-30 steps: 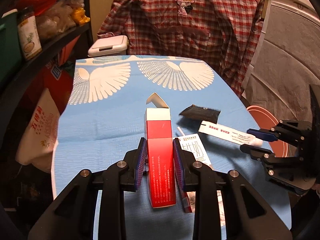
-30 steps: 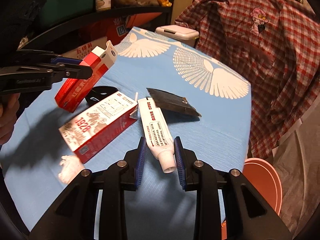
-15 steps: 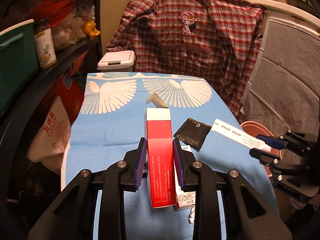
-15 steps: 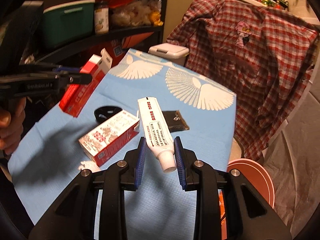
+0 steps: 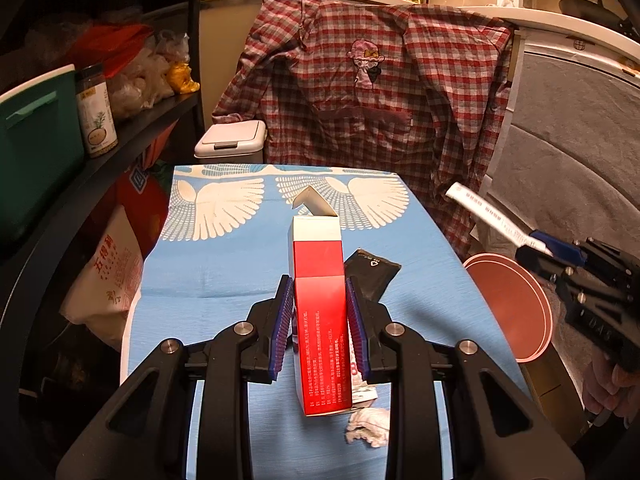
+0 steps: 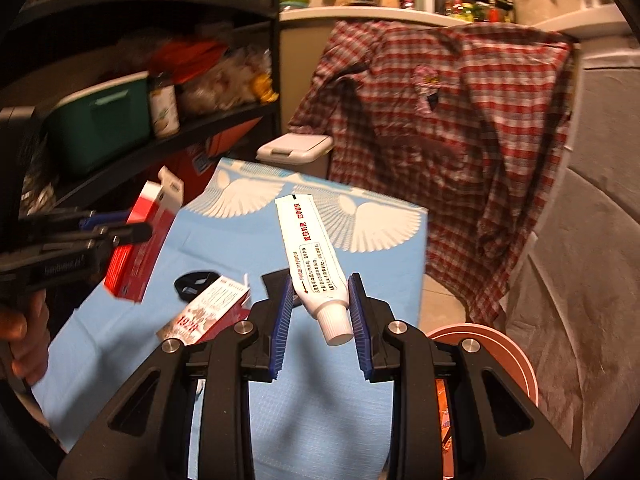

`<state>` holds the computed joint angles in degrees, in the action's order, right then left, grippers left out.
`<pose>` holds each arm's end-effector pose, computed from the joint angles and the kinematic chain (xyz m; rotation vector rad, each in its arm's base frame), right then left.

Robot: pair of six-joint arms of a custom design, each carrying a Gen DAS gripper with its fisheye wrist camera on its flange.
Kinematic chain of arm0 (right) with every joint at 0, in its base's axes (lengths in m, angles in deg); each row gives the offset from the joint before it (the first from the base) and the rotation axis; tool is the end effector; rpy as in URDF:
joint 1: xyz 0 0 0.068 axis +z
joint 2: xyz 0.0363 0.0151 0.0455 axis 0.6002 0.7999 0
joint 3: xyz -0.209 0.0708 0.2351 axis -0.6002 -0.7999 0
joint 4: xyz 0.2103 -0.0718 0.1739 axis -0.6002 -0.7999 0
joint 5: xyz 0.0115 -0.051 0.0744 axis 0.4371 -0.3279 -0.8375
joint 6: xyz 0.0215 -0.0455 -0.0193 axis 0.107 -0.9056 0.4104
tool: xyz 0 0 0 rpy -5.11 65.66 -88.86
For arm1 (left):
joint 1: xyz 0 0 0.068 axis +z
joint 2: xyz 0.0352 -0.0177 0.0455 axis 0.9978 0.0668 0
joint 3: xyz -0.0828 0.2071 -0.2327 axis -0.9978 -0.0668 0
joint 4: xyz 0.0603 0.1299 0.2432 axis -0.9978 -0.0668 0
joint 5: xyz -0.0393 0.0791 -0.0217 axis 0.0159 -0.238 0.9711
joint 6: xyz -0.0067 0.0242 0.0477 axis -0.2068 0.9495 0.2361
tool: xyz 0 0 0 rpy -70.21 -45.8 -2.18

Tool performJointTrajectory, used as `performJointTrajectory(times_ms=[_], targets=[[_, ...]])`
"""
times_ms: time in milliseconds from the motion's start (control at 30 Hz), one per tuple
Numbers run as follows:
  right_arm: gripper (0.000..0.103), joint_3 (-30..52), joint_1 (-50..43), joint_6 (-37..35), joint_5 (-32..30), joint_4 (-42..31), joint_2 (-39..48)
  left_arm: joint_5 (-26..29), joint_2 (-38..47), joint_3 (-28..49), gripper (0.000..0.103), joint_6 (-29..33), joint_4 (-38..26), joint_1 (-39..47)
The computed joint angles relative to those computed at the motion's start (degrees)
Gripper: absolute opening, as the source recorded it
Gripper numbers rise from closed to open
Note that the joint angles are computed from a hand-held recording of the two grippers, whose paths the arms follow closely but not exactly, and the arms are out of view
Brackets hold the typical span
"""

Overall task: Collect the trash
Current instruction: 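Carry the red carton and white tube over the pink bucket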

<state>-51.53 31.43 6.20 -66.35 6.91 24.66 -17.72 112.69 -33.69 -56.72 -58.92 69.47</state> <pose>0.2330 -0.0072 0.1883 -0.4971 2.0849 0.2292 0.2040 -0.0550 0.1972 -0.0016 2.2435 -0.0862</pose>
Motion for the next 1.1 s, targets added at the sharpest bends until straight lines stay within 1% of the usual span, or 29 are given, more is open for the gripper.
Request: performJointTrajectory(times_ms=[267, 600, 1100], targets=[[0.029, 0.17, -5.76, 2.17, -1.37, 0.66, -1.63, -3.14, 0.88, 0.38, 0.027, -2.14, 0.83, -4.42], [0.029, 1.56, -13.01, 1.45, -4.82, 0.02, -0.59, -7.33, 3.76, 1.93, 0.027, -5.26, 3.45, -10.57], [0.029, 4.65, -21.61, 0.44, -8.94, -0.59, 3.63, -10.48, 13.18, 7.78, 0.027, -9.68, 7.44, -18.85]])
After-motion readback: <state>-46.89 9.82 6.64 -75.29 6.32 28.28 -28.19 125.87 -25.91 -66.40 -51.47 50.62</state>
